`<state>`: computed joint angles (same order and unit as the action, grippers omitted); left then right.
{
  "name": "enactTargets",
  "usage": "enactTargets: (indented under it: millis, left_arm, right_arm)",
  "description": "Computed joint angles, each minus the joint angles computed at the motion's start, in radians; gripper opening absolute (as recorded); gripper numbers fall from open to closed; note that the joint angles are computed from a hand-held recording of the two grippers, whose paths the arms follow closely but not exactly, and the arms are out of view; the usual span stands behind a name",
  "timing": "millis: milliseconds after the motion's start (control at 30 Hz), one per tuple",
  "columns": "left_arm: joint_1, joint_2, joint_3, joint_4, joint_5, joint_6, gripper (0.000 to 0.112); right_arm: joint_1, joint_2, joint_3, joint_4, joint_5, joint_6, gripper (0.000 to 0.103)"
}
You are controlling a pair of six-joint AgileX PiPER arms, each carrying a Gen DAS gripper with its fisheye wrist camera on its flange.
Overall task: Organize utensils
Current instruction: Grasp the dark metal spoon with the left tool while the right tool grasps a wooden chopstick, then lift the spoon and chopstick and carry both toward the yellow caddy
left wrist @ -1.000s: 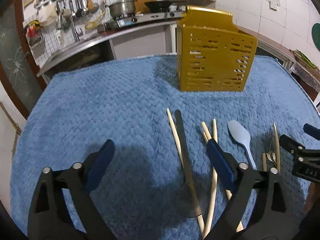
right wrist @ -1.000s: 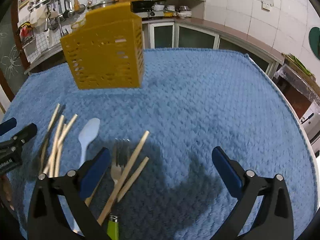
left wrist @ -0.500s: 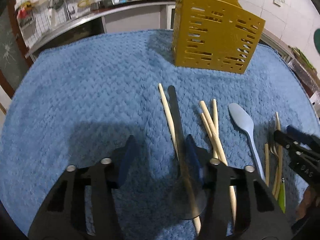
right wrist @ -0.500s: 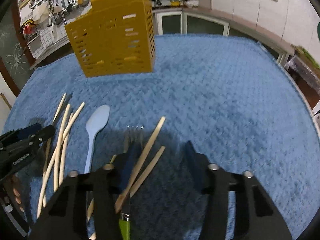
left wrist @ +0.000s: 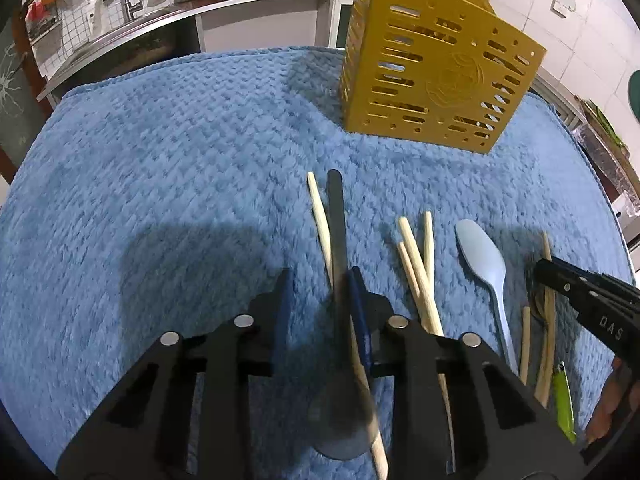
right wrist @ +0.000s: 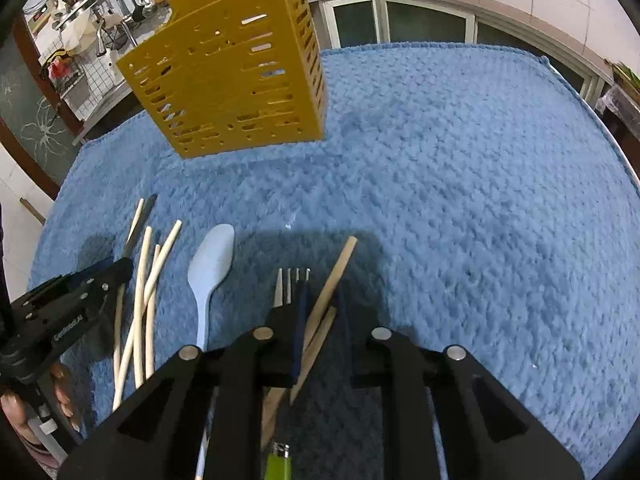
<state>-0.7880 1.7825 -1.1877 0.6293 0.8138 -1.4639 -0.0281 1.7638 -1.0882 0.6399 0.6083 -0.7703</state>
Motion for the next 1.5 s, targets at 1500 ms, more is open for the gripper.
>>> enactTargets:
  millis: [1500]
  left_arm:
    - [-0.109, -0.271, 0.155, 0.198, -0.002, -0.276, 0.007]
  right_arm:
    - [-0.251, -0.206, 0.081, 0.461, 0.221, -0.464, 0.007]
